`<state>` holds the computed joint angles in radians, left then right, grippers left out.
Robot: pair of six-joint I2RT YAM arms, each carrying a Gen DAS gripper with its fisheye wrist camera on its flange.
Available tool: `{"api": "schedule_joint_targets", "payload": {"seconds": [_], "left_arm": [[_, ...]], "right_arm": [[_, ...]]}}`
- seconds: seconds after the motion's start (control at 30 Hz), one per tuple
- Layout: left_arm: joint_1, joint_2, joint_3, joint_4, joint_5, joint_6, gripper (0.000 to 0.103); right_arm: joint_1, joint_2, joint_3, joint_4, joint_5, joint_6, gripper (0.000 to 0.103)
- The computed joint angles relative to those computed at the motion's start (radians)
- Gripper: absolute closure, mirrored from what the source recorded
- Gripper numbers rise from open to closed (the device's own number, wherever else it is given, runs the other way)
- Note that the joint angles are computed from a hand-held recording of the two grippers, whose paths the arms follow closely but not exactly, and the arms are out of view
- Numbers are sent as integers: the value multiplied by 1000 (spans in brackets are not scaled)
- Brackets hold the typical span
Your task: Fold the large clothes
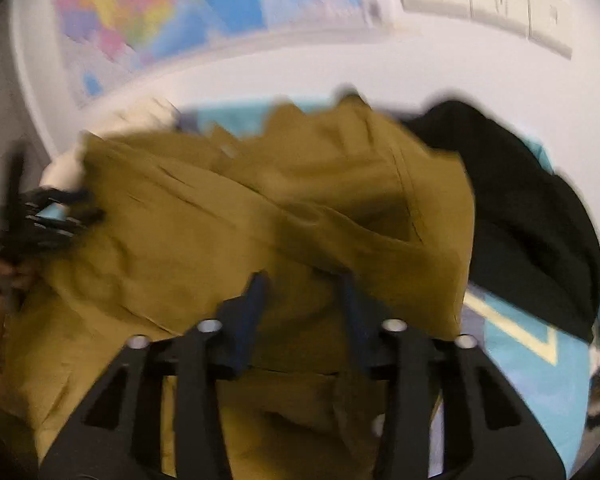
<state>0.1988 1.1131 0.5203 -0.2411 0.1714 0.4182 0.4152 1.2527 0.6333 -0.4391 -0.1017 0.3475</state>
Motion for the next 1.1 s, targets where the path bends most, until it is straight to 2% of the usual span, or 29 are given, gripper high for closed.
{"api": "schedule_joint_targets", "payload": {"seconds": [0.03, 0.1, 0.17, 0.2, 0.27, 0.37, 0.43, 0.47, 0.57, 0.6, 0.67, 0.73, 0.8, 0.9, 0.97, 1.0, 1.1], "left_arm": [[0, 16, 5, 4, 0, -2, 27], [-12, 40, 11, 15, -19, -10, 26], [-3, 12, 5, 4, -9, -3, 26], [12, 1, 7, -9, 10, 6, 26], [72, -69, -4, -62, 99, 52, 26], [177, -186, -27, -164, 215, 157, 26], [234, -227, -35, -230, 272, 229, 26], [246, -245, -49, -241, 271, 255, 26], [215, -228, -89, -190, 173, 236, 26], [218, -213, -86, -185, 171, 227, 25], [280, -216, -63, -222, 232, 228, 24], [358, -227, -32, -284, 308, 255, 24], [491, -236, 5, -388, 419, 355, 24], [703, -188, 65, -568, 554, 567, 22], [828, -128, 94, -689, 581, 723, 21], [861, -116, 91, -717, 580, 767, 21], [1024, -39, 76, -811, 556, 982, 21]], "right_arm": [[-28, 15, -16, 20, -22, 4, 81], [-40, 7, -38, 43, -40, 27, 81], [-17, -62, -32, -7, -24, 39, 71], [0, -103, -27, -36, -11, 46, 63], [43, -201, -18, -103, 21, 56, 58], [78, -301, -28, -138, -30, 53, 58], [135, -300, -30, -149, -29, 62, 60], [160, -273, -34, -143, -15, 62, 60], [163, -179, -60, -104, -4, 87, 60], [148, -162, -82, -71, -21, 91, 60], [132, -176, -95, -53, -39, 119, 60], [143, -231, -86, -89, -24, 139, 52], [161, -336, -87, -137, -23, 171, 44], [204, -502, -79, -255, -18, 240, 41], [224, -605, -82, -331, -19, 299, 36], [254, -664, -86, -372, -6, 347, 36], [411, -793, -82, -490, 95, 531, 27]]}}
